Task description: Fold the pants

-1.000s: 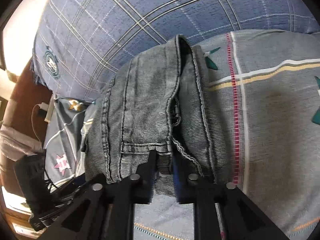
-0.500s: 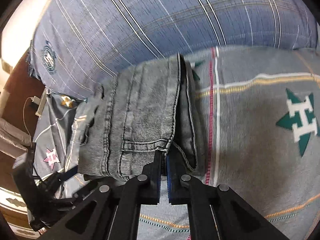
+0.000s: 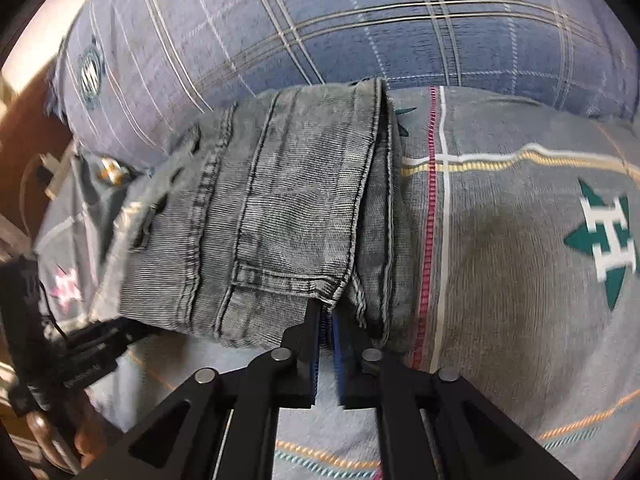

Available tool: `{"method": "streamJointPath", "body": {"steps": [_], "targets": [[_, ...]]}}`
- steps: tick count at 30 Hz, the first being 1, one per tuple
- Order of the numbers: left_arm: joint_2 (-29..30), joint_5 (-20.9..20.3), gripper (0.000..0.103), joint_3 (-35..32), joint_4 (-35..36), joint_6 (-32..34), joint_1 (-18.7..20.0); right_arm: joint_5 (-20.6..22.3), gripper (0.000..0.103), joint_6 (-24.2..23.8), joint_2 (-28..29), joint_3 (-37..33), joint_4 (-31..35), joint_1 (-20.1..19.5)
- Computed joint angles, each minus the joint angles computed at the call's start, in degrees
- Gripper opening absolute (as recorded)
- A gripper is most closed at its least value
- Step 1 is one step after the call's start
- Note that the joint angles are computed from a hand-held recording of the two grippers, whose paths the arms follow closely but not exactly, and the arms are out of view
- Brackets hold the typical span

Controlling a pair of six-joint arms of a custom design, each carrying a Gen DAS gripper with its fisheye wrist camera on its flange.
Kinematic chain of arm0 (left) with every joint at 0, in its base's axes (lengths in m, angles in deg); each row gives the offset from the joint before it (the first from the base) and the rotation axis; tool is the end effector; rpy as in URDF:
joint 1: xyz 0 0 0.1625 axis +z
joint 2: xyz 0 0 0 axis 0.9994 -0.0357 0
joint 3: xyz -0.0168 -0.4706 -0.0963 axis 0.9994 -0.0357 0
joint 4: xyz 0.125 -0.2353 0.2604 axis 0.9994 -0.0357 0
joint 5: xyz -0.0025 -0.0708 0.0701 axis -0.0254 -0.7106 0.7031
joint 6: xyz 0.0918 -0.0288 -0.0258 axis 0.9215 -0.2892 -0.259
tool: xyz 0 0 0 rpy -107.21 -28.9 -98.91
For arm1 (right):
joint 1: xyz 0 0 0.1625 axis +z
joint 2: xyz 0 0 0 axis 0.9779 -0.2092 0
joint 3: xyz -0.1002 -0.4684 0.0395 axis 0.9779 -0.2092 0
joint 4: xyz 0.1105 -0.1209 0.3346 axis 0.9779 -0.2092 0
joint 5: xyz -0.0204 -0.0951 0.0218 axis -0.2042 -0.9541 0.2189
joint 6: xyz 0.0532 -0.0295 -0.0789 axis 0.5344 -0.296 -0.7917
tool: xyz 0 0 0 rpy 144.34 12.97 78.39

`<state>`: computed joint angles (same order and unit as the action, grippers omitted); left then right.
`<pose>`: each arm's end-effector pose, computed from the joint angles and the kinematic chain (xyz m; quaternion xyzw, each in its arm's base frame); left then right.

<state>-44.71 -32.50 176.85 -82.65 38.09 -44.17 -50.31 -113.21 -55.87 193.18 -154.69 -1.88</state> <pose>-0.2521 -0.5077 -0.0089 0.1040 0.9442 -0.1719 0.2609 -0.0222 -0.5381 0.2371 0.0493 -0.9574 0.2037 0.1988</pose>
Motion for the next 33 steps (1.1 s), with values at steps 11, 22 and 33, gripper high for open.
{"method": "streamJointPath", "body": {"steps": [11, 22, 33], "targets": [[-3.50, -8.47, 0.070, 1.51, -11.44, -2.15, 3.71, 13.59, 0.098, 1.71, -6.99, 5.16, -5.76, -3.27], [5.29, 10.86, 0.070, -5.27, -2.03, 2.14, -2.26, 5.51, 0.039, 8.92, 0.17, -3.81, 3.43, -2.63], [5.61, 16.77, 0.076, -2.13, -4.35, -2.42, -5.22, -0.80, 0.053, 6.18, 0.89, -0.13, -5.85, -0.24]]}}
